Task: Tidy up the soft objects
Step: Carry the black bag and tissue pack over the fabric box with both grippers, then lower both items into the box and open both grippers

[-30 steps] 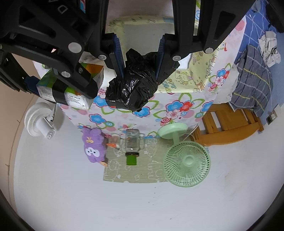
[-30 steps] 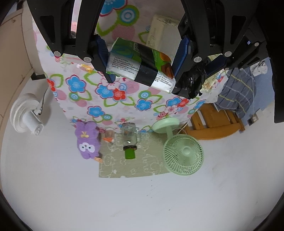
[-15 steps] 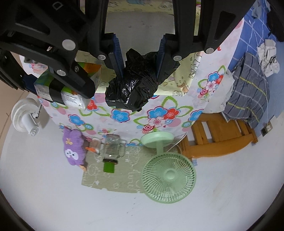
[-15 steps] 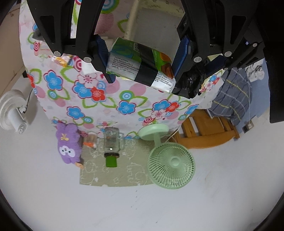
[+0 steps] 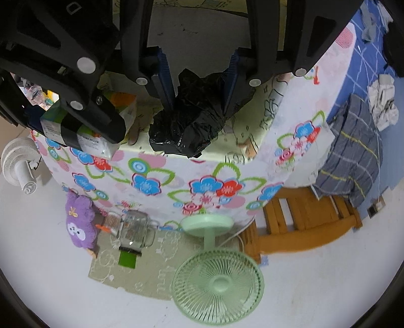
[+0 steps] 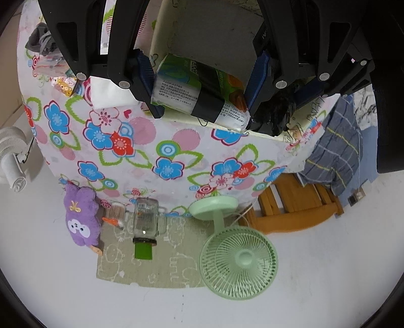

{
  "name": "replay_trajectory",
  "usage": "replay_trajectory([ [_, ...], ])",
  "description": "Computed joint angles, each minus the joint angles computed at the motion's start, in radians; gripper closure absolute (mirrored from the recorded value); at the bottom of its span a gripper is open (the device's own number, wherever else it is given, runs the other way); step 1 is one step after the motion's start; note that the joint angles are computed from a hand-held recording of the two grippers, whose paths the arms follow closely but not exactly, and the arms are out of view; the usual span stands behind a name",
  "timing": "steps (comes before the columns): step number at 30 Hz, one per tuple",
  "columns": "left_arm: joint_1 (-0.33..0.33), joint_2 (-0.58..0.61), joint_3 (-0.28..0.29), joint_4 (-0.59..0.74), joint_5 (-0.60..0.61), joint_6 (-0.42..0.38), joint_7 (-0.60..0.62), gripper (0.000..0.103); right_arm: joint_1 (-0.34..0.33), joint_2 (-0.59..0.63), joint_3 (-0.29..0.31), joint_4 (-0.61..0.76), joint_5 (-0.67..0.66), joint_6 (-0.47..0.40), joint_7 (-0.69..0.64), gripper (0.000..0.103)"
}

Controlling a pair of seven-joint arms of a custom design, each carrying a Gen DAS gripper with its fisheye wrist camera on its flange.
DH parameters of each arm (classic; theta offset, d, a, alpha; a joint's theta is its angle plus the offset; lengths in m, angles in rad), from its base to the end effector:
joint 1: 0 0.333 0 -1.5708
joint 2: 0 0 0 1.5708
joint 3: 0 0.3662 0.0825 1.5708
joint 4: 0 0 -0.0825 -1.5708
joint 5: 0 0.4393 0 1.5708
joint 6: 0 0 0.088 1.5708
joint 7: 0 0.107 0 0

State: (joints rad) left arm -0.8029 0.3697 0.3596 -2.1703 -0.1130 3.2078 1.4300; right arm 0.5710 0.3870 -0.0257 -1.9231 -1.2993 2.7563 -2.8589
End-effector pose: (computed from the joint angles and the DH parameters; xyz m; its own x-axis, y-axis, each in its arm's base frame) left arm 0.5968 -0.2853 0.3152 -0.2629 -0.9644 0.0296 -0.7430 0.1828 -0.6439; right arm 0.5771 0.3981 0.3247 -0.1119 -0.9859 -0.1242 -0.6862 0.1671 -0.7080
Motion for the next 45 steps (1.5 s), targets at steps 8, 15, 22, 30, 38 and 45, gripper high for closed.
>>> replay_trajectory([
  [8, 0.010, 0.007, -0.005, 0.003, 0.004, -0.016, -0.034, 0.039, 0.002, 0.028, -0.002, 0.023, 0.074, -0.013, -0.068, 0.023],
  [15, 0.059, -0.014, -0.058, -0.015, 0.008, 0.018, -0.016, 0.015, 0.015, 0.017, -0.016, 0.015, 0.061, -0.008, -0.060, 0.017],
  [22, -0.035, -0.028, 0.015, -0.037, -0.064, 0.041, 0.041, 0.013, 0.014, -0.021, -0.008, -0.019, 0.025, -0.021, -0.024, 0.016],
  [30, -0.146, -0.058, 0.090, -0.072, -0.155, 0.074, 0.129, 0.008, -0.001, -0.084, 0.022, -0.078, -0.044, -0.054, 0.058, 0.014],
  [38, -0.241, -0.093, 0.142, -0.109, -0.265, 0.116, 0.230, 0.001, -0.025, -0.153, 0.067, -0.139, -0.114, -0.106, 0.134, 0.010],
  [45, -0.295, -0.122, 0.156, -0.137, -0.364, 0.150, 0.326, 0.000, -0.038, -0.210, 0.105, -0.191, -0.154, -0.162, 0.169, 0.009],
])
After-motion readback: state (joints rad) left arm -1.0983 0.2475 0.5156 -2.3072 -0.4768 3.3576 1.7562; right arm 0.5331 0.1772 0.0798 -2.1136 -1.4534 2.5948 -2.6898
